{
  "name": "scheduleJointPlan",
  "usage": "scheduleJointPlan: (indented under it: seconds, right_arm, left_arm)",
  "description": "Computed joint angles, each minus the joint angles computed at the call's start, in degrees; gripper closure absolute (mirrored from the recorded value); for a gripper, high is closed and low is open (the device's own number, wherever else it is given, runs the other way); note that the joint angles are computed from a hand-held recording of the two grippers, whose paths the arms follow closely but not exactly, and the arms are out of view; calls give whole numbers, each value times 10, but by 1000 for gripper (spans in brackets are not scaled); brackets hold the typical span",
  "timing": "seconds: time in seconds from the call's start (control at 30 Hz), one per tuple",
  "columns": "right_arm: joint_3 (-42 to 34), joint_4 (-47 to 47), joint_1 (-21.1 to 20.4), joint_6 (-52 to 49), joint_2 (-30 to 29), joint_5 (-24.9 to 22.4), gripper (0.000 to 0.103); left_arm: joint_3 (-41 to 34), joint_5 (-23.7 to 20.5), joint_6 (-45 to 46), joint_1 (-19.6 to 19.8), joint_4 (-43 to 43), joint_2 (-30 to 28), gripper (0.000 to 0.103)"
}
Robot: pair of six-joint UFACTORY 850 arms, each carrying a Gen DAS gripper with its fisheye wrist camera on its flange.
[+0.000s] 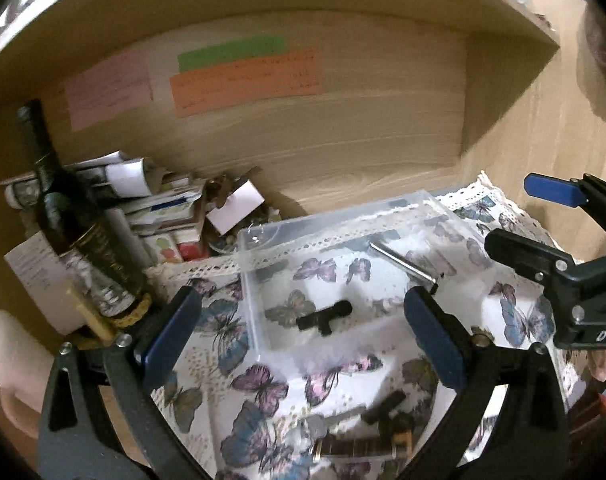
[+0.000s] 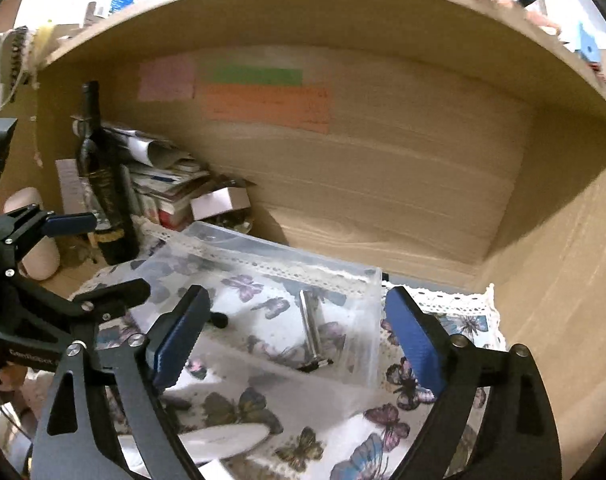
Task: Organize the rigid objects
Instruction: 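Grasp the black-and-gold battery with the left tool while the right tool grasps the white plug charger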
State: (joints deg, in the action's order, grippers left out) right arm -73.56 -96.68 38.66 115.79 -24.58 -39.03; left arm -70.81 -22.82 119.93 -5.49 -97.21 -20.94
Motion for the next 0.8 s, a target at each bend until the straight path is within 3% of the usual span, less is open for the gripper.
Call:
scheduleJointPlan:
  seconds: [0.3,0.4,0.73,0.8]
  right_arm:
    - [55,8,20,61,13,10,14]
    - [69,26,28,63,11,9,14]
    - [116,14,26,151,20,78,14]
    - [118,12,25,155,17,89,14]
  left_arm:
    - [51,5,-67,25,78,19,0]
    - [70,12,-52,36,71,21,0]
    - [111,14,-67,53,102,13,0]
    - [111,15,-85,49,124,9,13]
